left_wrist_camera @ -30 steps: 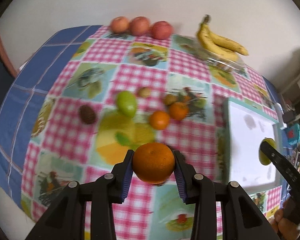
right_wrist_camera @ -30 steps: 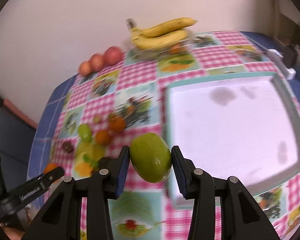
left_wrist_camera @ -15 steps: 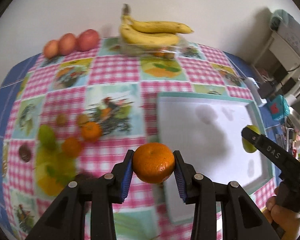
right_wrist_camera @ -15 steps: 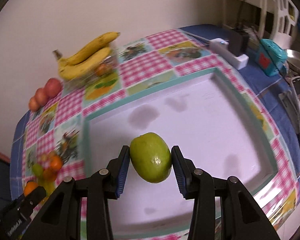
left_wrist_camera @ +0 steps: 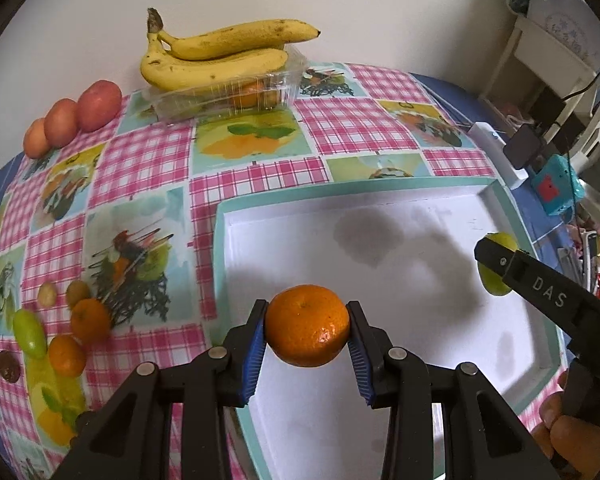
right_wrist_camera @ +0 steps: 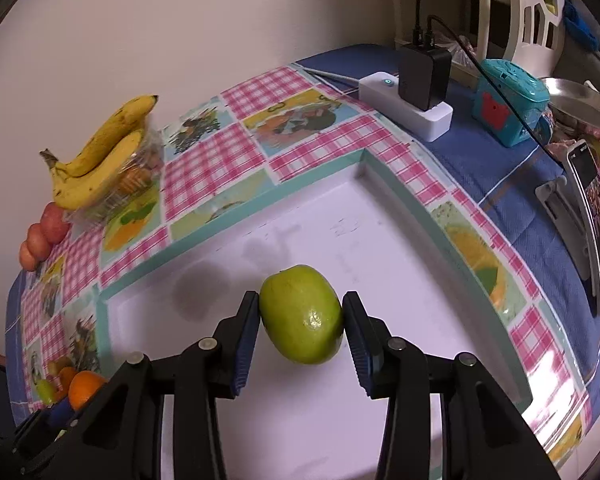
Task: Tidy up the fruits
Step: 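Carry the mandarin and guava over the white tray and release both, then move both tools back toward the dark dates on the tablecloth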
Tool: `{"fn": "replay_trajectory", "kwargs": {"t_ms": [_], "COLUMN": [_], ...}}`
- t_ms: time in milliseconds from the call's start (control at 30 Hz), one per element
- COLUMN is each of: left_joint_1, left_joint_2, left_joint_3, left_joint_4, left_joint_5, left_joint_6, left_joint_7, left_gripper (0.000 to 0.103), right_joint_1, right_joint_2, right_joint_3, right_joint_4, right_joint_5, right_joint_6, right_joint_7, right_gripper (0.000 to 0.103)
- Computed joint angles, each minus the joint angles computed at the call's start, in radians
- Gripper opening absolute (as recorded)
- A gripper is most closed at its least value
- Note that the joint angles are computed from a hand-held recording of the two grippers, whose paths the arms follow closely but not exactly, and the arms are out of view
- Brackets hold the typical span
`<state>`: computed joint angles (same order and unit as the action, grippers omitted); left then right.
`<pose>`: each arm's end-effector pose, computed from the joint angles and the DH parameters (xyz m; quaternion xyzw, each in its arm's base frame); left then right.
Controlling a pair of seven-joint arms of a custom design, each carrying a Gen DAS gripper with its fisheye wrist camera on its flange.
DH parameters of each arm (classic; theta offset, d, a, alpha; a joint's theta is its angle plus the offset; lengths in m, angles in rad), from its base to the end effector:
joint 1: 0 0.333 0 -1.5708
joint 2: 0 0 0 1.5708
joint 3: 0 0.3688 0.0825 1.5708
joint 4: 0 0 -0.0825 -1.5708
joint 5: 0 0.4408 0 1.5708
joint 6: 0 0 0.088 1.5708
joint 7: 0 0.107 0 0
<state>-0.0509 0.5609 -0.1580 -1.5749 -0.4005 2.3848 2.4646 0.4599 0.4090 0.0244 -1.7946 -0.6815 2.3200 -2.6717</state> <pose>0.7806 -0.1477 0.3584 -0.3622 0.9038 -0.2264 0.0269 0.6512 0.3276 0.3516 -0.2185 0.9408 -0.1992 0.1656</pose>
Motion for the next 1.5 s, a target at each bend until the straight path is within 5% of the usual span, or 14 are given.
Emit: {"fn": "replay_trajectory", "kwargs": {"t_ms": [833,1000,1233,1300,1500], "left_joint_1": [-0.005,0.005,0.027,0.031,0.043], "left_joint_2": [0.062,0.037,-0.009,-0.018,-0.016], "left_joint_3": [0.013,0.006,0.001,0.004,0.022], "left_joint_4": [0.053,0.026,-0.005,-0.009,0.014], "left_joint_5": [0.039,0.027,-0.011,-0.017,-0.023], "left_joint_6": [-0.047,-0.048,-0.059,-0.059,-0.061], "left_joint_7": [-0.069,-0.051,-0.022,-0.019,-0.056], "left_gripper": [0.042,0.044,0.048,0.055,0.072], "right_joint_1": [-0.021,-0.021,-0.007,0.003,0.013], "right_joint_2": [0.024,0.033,0.038,0.036,0.026], "right_joint_3": [-0.005,0.0,0.002,0.001,0.005], "right_joint_4": [-0.012,0.008,0.044,0.055,0.065], "right_joint_5": [0.04,0.052,0.045,0.037,0.027], "right_joint_6": [0.024,0.002,-0.038,-0.061,-0.078], "right_joint_7": [-0.036,-0.074,-0.122,-0.127,-0.133], "right_gripper": [0.044,0.059,0.064,0.074,0.075]}}
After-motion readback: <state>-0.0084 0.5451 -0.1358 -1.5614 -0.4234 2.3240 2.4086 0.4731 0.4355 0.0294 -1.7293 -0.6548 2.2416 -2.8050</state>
